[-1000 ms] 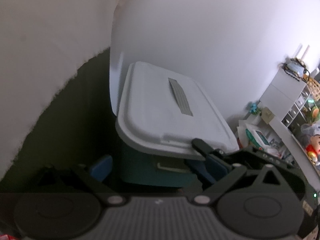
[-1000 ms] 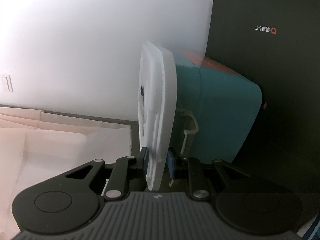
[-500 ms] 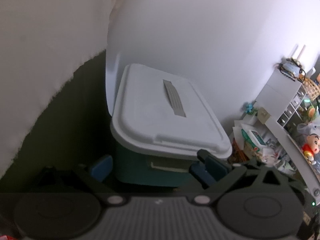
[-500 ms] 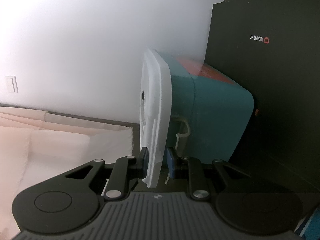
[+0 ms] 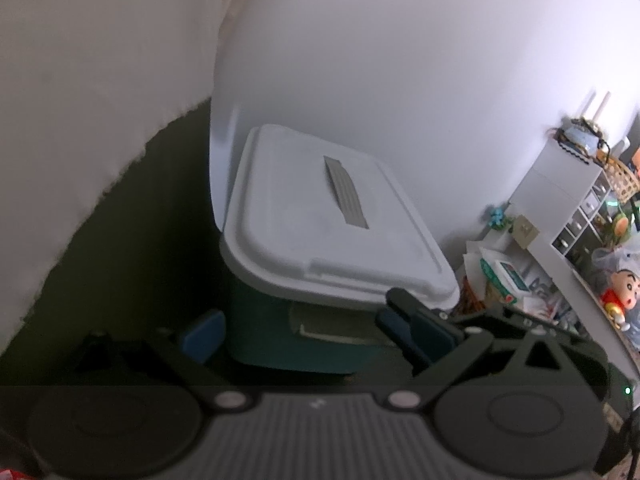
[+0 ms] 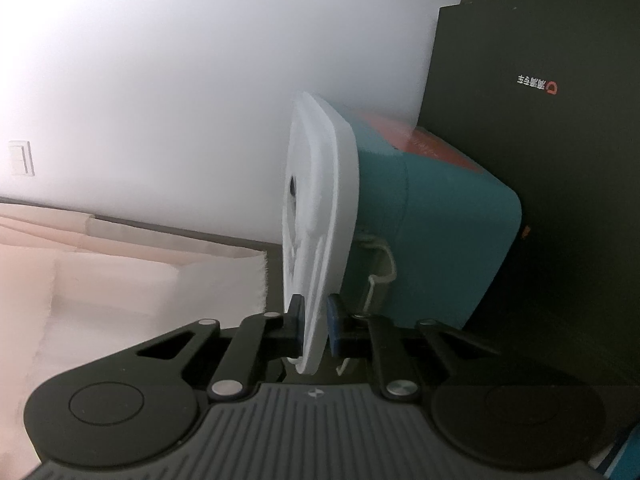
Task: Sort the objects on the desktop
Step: 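Tilt the teal lidded box down upright onto the black board with the right tool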
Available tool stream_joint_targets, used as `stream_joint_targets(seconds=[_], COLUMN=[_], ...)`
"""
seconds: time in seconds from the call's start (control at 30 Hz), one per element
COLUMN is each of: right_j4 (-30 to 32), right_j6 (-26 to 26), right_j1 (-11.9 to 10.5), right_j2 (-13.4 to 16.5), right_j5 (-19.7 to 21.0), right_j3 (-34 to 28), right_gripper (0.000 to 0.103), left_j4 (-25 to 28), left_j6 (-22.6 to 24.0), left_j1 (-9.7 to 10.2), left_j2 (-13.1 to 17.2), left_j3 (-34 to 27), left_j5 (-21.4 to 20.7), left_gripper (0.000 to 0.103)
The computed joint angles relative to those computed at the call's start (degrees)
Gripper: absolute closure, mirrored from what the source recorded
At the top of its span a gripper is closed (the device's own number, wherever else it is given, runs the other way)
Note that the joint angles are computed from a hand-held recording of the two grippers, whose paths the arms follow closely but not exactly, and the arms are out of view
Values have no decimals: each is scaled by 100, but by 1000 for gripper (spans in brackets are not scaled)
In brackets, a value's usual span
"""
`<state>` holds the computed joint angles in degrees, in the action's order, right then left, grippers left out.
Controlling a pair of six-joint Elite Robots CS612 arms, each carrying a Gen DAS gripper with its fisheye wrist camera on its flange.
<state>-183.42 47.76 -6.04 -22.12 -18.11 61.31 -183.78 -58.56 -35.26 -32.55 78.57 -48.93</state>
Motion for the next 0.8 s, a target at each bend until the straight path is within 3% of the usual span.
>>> stream_joint_targets(seconds=[0.8], right_j4=[71], right_j6=[86], right_j1=[63], right_j2=[41], right_j5=[-172], right_j3=[-73], right_gripper=[89], left_j4=[212], left_j6=[-79], left_j1=[-53], left_j2=[-78], left_j3=[-130], left_j5=[63], left_gripper=[2])
